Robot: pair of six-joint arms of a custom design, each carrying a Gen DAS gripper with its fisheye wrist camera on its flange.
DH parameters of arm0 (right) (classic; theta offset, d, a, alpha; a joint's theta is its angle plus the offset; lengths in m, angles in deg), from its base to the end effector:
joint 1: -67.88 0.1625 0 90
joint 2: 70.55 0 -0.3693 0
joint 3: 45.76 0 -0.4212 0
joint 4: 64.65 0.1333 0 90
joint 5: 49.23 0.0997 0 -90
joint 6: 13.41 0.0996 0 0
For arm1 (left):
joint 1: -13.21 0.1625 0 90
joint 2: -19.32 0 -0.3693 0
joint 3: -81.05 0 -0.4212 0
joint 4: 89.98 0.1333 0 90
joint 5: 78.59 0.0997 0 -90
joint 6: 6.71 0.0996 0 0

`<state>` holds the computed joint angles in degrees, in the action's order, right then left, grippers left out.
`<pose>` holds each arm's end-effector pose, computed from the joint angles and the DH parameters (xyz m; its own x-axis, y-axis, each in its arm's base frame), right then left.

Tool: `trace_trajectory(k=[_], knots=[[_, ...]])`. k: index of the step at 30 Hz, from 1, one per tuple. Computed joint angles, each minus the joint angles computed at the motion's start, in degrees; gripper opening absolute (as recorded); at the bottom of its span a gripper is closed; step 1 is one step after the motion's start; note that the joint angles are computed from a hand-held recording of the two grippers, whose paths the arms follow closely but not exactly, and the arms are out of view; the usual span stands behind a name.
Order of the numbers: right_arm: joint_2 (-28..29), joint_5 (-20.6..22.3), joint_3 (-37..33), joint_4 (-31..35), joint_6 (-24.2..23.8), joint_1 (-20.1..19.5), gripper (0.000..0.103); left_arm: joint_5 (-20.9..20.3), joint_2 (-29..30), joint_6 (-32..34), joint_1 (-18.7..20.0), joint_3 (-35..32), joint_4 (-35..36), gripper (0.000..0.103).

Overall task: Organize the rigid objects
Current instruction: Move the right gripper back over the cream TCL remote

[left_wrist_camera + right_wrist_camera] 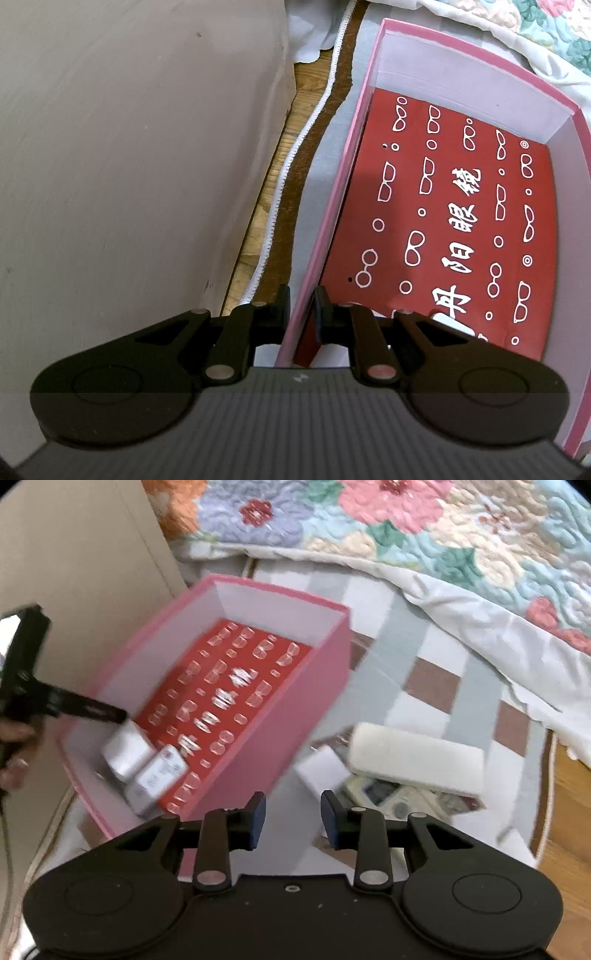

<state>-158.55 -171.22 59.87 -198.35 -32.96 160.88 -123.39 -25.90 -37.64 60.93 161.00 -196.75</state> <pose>0.1087 -0.5360 0.3719 -0.7939 -0.1229 0.5955 -0.3318 0.9083 -0.2549 -0.3062 -0.6400 0.0872 -0.6499 0.1837 -0.7375 0.3567 0.9306 -0.0824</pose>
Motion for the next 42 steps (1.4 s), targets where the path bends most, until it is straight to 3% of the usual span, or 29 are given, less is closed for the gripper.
trace_trajectory(k=[9, 14, 18, 20, 21, 24, 29, 34, 38, 42], knots=[[-0.95, -0.75, 0.79, 1.15, -0.66, -1.96, 0.049, -0.20, 0.00, 0.11, 0.07, -0.04, -0.15, 0.012], [-4.92, 8.27, 4.28, -2.55, -6.46, -5.84, 0.067, -0.71, -0.26, -0.26, 0.27, 0.26, -0.75, 0.012], [-6.52, 12.17, 8.37, -11.40, -13.19, -9.74, 0.068, -1.16, -0.52, 0.19, 0.53, 0.51, -1.29, 0.012], [-7.72, 17.75, 11.63, -19.01, -17.78, -13.18, 0.068, -1.53, -0.52, 0.14, 0.73, 0.43, -1.13, 0.012], [-7.79, 18.60, 12.22, -20.45, -17.63, -14.24, 0.068, -1.75, -0.52, 0.04, 0.84, 0.39, -1.00, 0.012], [-6.87, 16.94, 10.82, -16.93, -14.63, -15.43, 0.068, -2.46, -0.48, -0.33, 1.20, 0.23, -0.48, 0.011], [-4.58, 11.25, 10.30, -19.47, -17.98, -14.53, 0.069, -2.84, -0.62, -0.41, 1.37, 0.47, -0.59, 0.011], [-2.07, 9.92, 8.98, -21.46, -26.75, -13.96, 0.066, -2.35, 0.19, -0.61, 1.26, -0.41, 0.29, 0.011], [-0.15, 9.69, 6.06, -18.25, -30.86, -13.92, 0.064, -1.89, 0.29, 0.24, 1.00, -0.30, 0.48, 0.011], [1.26, 6.57, 4.08, -14.07, -37.85, -12.85, 0.068, -1.68, 0.54, 0.50, 0.74, -0.55, 0.98, 0.011]])
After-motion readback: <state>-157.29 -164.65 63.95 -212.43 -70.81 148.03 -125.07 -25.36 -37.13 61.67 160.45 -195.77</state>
